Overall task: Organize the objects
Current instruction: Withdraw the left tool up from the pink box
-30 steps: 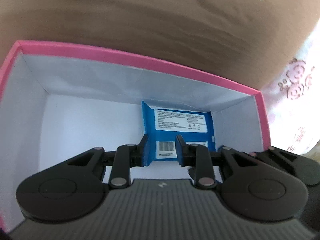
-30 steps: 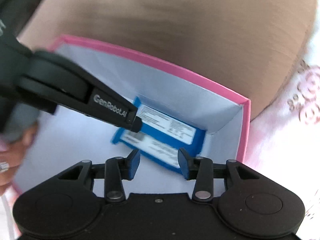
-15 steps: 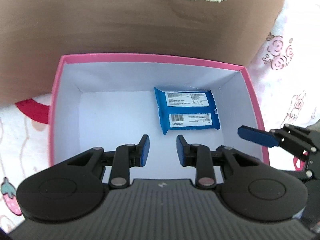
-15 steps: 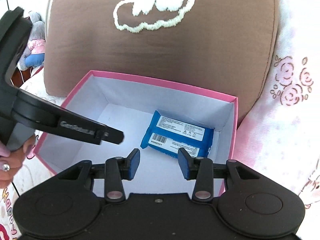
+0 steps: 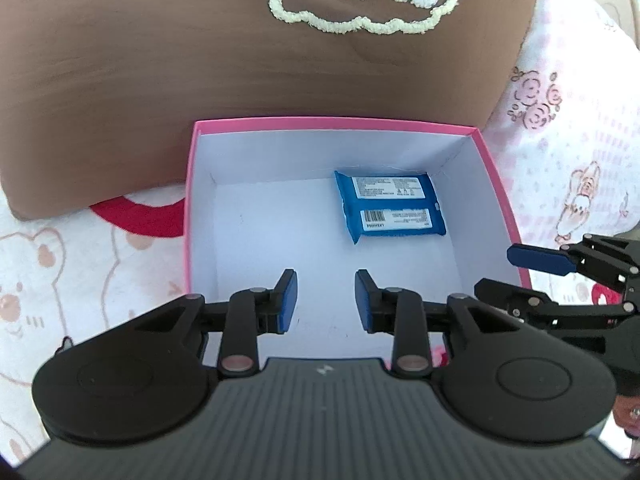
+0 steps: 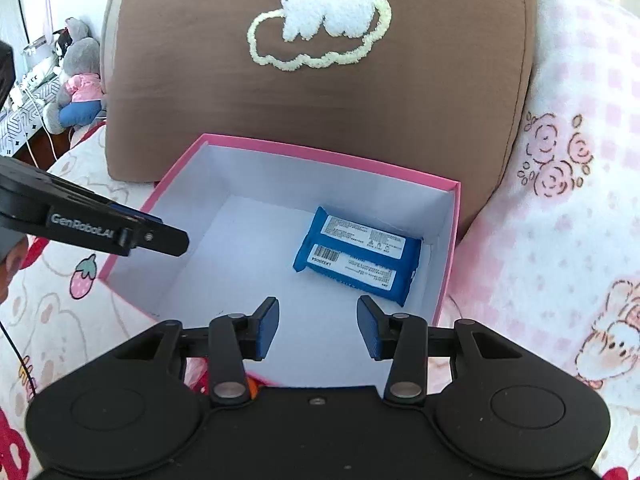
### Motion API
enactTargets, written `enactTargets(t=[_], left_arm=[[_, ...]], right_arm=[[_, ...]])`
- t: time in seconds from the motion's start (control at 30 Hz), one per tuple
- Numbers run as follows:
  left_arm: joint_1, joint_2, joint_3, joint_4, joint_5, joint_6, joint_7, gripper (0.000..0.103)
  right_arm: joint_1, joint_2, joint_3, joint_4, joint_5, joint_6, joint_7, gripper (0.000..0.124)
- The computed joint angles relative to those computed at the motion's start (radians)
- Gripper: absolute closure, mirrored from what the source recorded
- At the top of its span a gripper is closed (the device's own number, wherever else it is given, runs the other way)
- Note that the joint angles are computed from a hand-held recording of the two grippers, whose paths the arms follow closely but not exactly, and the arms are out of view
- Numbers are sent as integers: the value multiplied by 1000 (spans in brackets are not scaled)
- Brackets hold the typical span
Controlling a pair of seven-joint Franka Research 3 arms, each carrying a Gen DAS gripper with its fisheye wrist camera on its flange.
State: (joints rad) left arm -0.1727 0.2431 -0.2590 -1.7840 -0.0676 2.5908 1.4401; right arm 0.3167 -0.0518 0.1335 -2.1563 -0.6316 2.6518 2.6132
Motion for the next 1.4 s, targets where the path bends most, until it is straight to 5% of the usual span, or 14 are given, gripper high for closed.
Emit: enactTargets(t=[0.13,0.33,0.67,0.9,1.4], left_arm=[[28,-57,-13,-57,-73,0,79,66],[27,-137,1,-128,-149,-17,176,62],[-14,-263,45,-229,-106,-24,209,48],[-38,-333,73,-282,-179,-66,274,26],[-72,-492,150,-378,-338,-157,389,8]], right_arm=[[5,-28,14,-14,-11,-1,17,74],[9,-58,50,-9,-54,-60,57,54],[14,-112,99,-29,-115,-106,187,36],[33,-152,127,-41,-98,-151,209,35],[68,-265,225,-52,-117,-260,215,31]])
